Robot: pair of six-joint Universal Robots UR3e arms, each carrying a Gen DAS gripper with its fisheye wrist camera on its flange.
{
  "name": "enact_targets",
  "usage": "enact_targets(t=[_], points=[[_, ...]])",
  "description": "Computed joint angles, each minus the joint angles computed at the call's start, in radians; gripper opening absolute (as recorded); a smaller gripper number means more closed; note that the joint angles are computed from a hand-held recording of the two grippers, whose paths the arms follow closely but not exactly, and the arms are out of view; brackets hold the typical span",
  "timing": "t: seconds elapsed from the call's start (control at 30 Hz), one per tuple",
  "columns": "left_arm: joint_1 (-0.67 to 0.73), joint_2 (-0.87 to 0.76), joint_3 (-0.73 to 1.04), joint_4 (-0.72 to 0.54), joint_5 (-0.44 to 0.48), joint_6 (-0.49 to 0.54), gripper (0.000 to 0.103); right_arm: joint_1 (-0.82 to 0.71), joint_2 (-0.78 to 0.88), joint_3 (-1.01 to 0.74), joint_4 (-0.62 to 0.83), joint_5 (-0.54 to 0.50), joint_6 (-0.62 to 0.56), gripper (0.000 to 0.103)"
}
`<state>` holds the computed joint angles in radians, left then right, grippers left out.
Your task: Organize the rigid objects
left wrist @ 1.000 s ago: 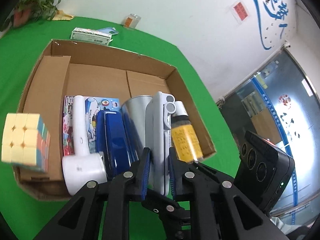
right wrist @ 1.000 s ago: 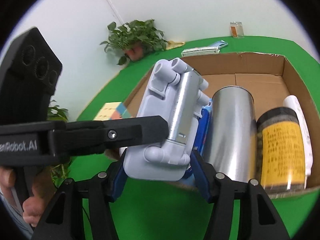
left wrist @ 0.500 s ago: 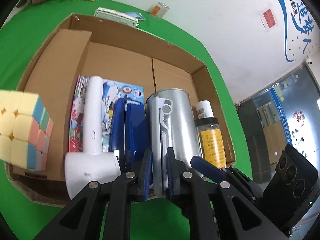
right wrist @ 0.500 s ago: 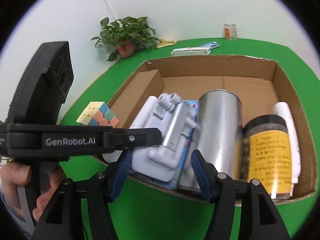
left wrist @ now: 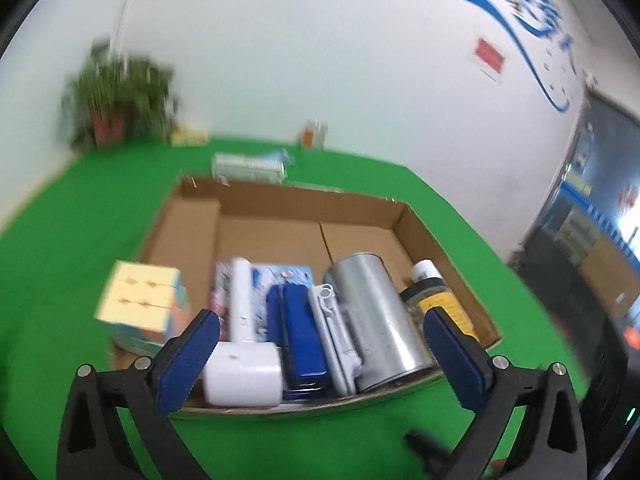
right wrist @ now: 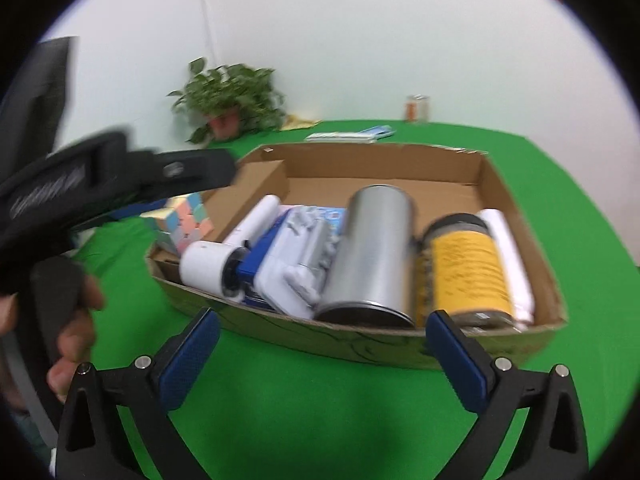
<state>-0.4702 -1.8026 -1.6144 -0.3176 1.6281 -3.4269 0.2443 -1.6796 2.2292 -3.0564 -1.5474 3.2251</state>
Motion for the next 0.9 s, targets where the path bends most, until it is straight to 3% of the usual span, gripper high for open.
enact_targets(t=[0.17,0.43,0.9], points=[[-0.117,0.017,-0.075,0.036,0.176,-0.002,0.103,0.069,-0.021,0.061,-0.044,-0.133,0.02,0.103],[-0.301,-0.03,-0.147,0.064,0.468,-0.115,0.103,0.107,-0.06,0.176,-0.11,-0.213,0.036,0.103],[-0.367,-0.008,-0.193,0.063,0.561,-0.178,0.103,0.172,-0.086,0.239,-0.206,-0.325,0.052,0.103]])
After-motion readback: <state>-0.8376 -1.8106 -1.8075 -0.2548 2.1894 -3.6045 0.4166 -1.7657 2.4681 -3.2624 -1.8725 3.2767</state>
